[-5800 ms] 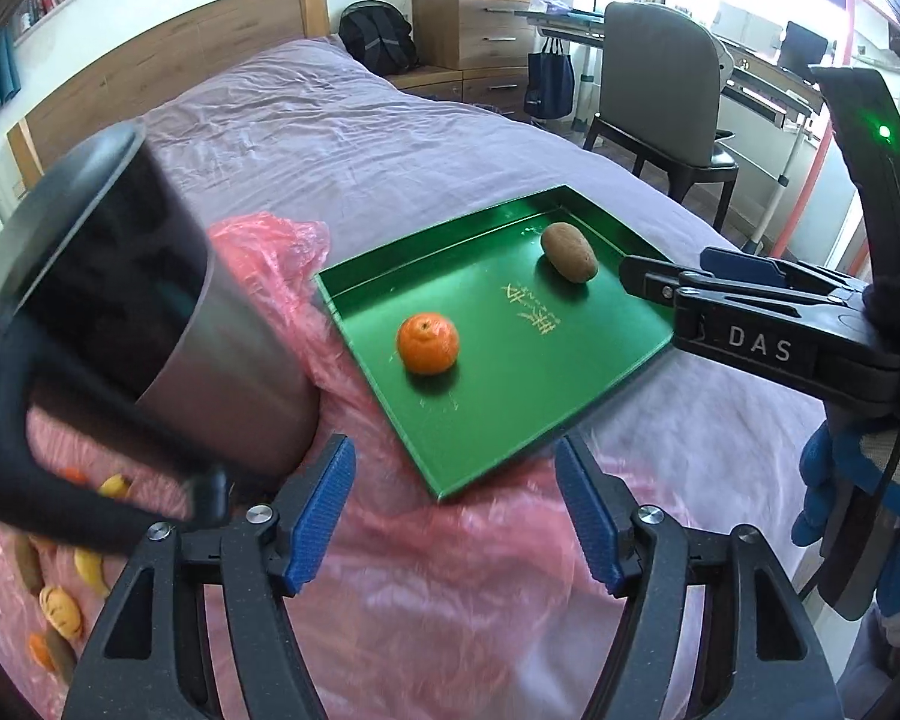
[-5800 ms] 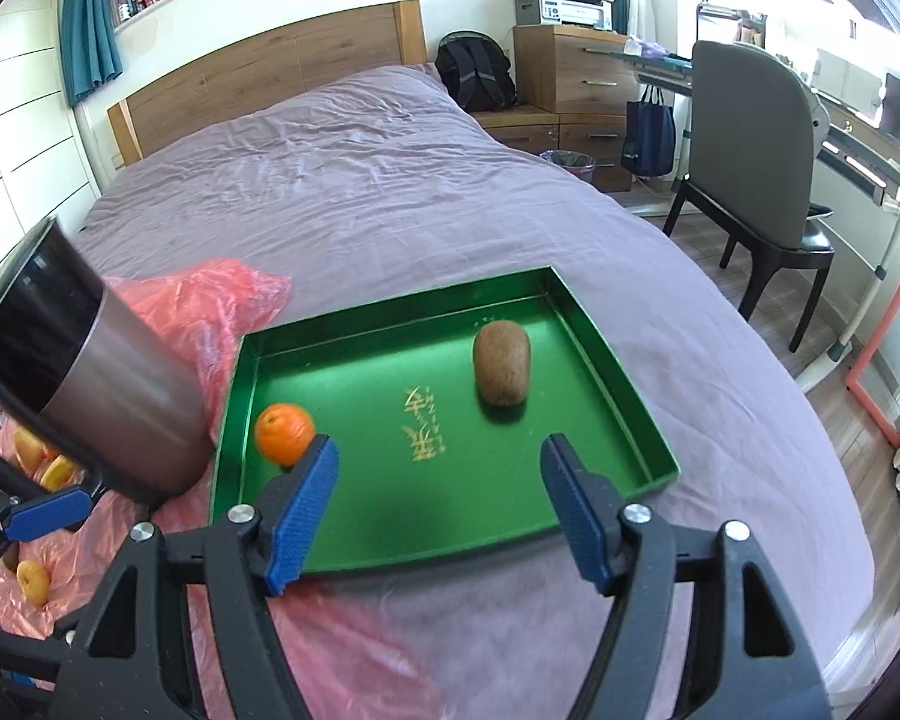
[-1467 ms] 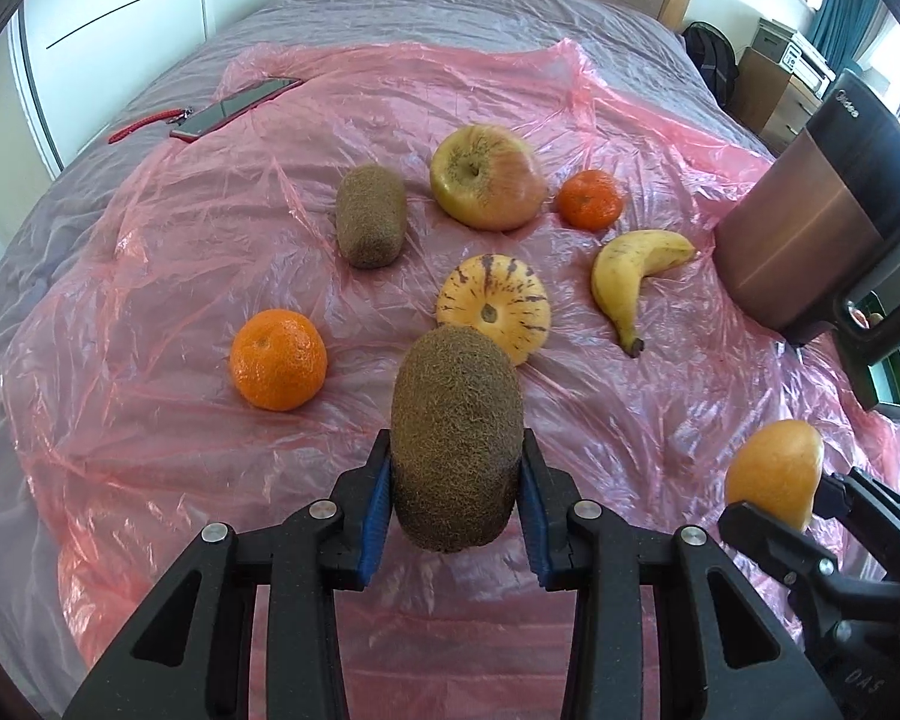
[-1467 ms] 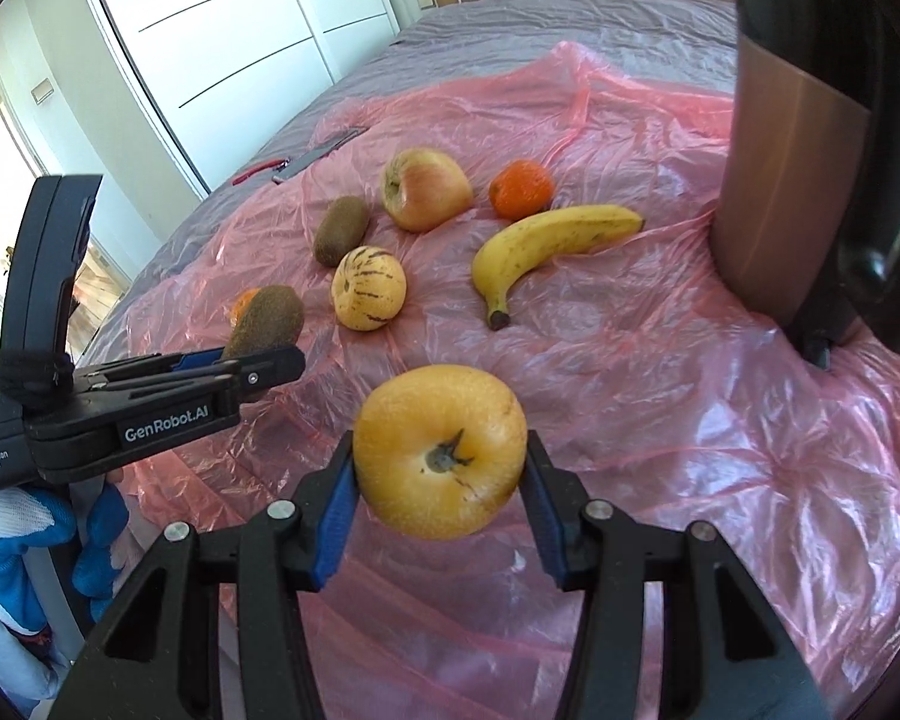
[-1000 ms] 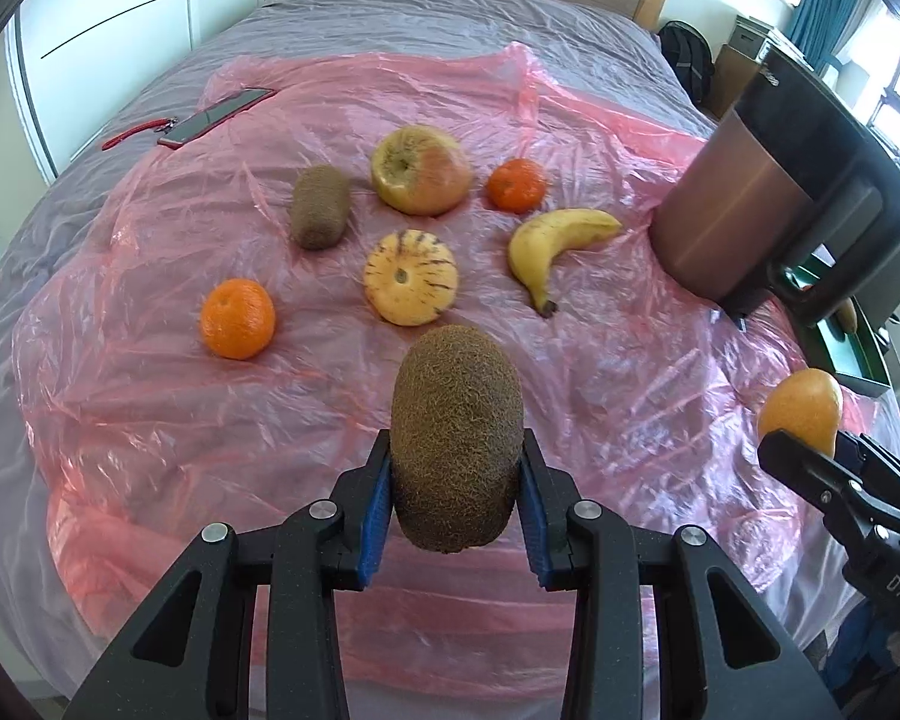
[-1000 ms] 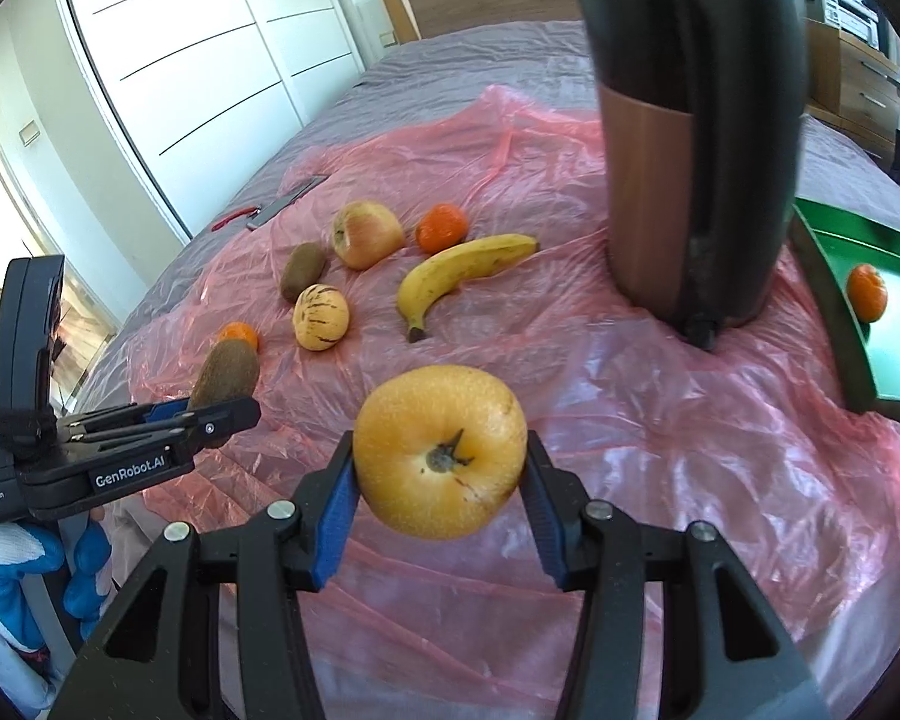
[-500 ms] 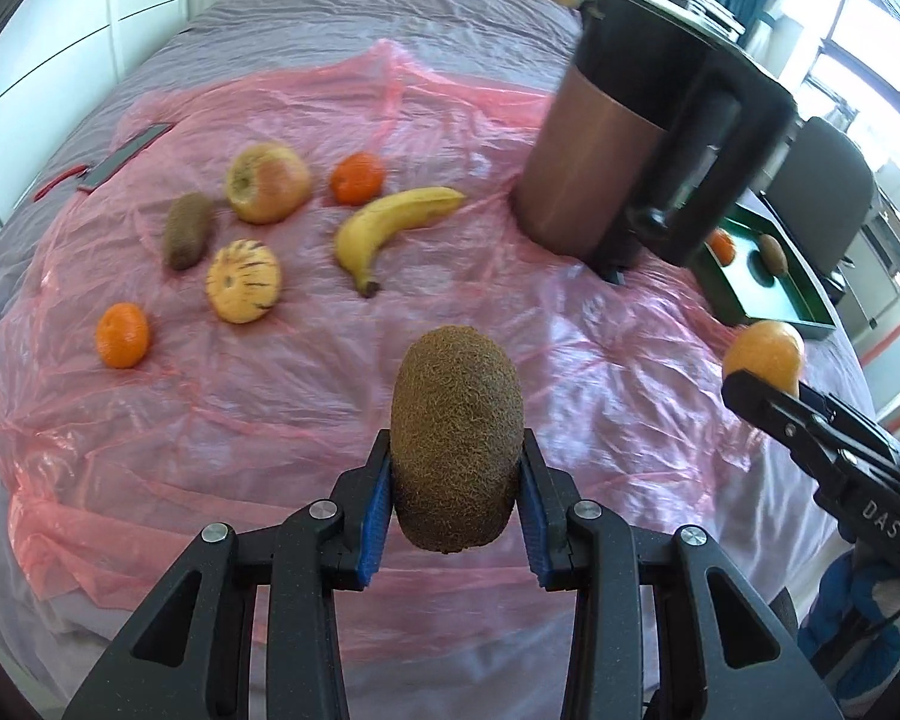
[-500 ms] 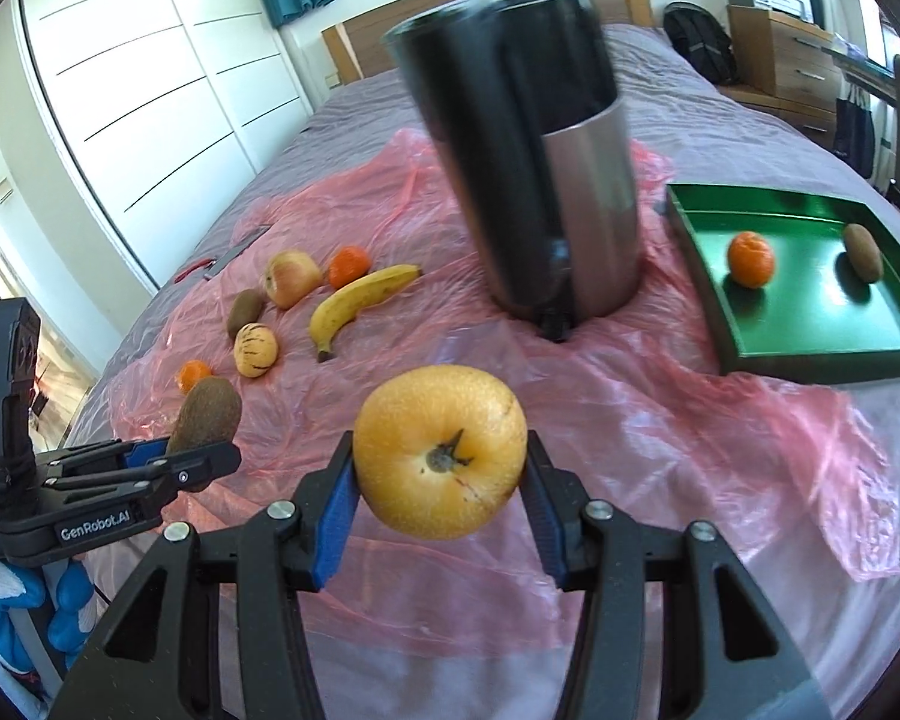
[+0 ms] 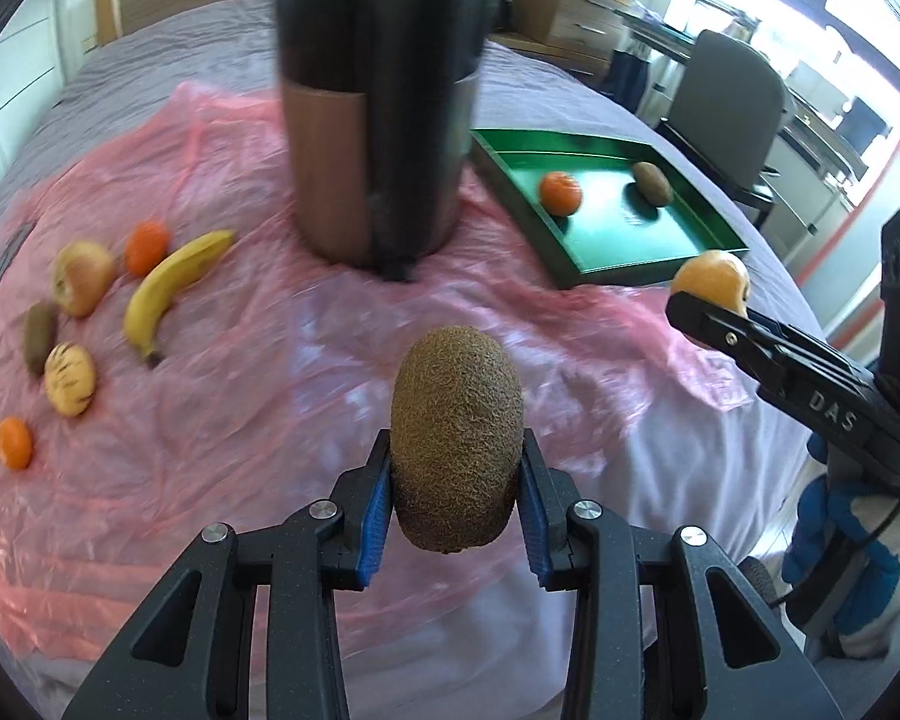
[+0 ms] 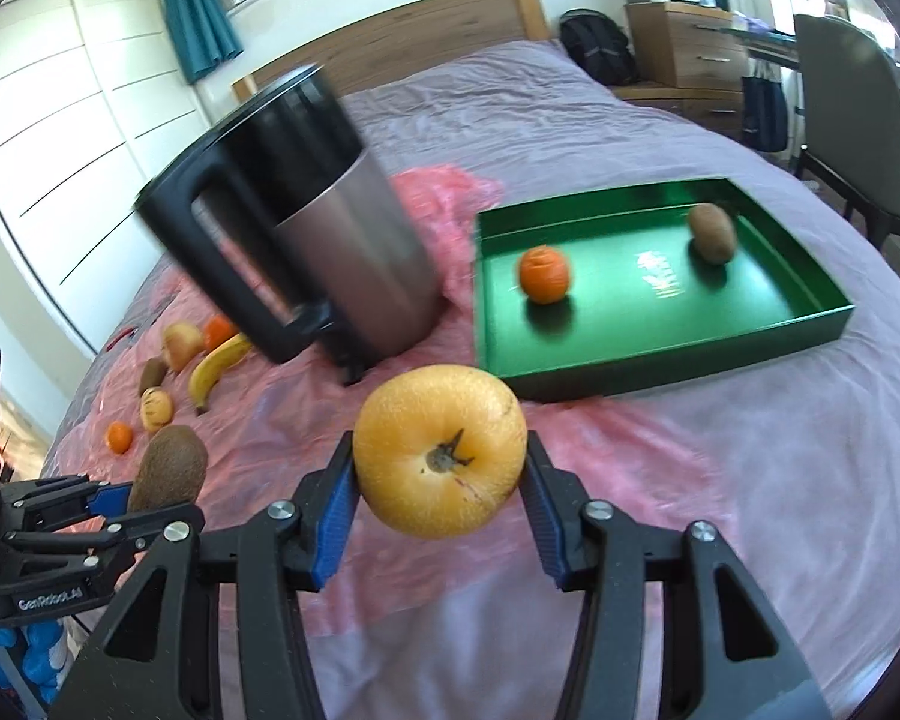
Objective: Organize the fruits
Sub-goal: 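Carry the kiwi and yellow apple in both tools to the green tray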
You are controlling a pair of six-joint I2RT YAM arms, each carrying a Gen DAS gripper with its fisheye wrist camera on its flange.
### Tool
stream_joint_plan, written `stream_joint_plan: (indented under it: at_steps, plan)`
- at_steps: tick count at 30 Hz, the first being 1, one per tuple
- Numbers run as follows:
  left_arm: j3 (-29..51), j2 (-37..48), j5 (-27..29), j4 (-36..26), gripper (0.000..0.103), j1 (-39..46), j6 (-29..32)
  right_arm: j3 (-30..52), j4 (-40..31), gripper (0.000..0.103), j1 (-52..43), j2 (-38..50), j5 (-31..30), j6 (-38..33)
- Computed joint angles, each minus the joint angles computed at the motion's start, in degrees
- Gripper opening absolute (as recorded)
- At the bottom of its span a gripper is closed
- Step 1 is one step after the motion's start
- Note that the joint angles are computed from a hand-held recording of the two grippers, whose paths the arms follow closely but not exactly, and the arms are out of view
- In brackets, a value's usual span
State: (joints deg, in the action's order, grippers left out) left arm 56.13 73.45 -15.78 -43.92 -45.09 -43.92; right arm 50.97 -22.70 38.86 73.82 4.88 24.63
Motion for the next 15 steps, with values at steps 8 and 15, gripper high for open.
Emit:
stream_joint_plan:
  at_steps: [8,15]
  plan:
    - [15.4,14.9,2.8,1.7,0.033,0.6,5.8,2.5,-0.5,0.043,-15.7,0.1,-5.8,-8.4]
    - [30.4,28.4,4.7,1.4,0.033,4.0,11.2,8.4,1.8,0.043,-24.0,7.8,-9.0,-13.6]
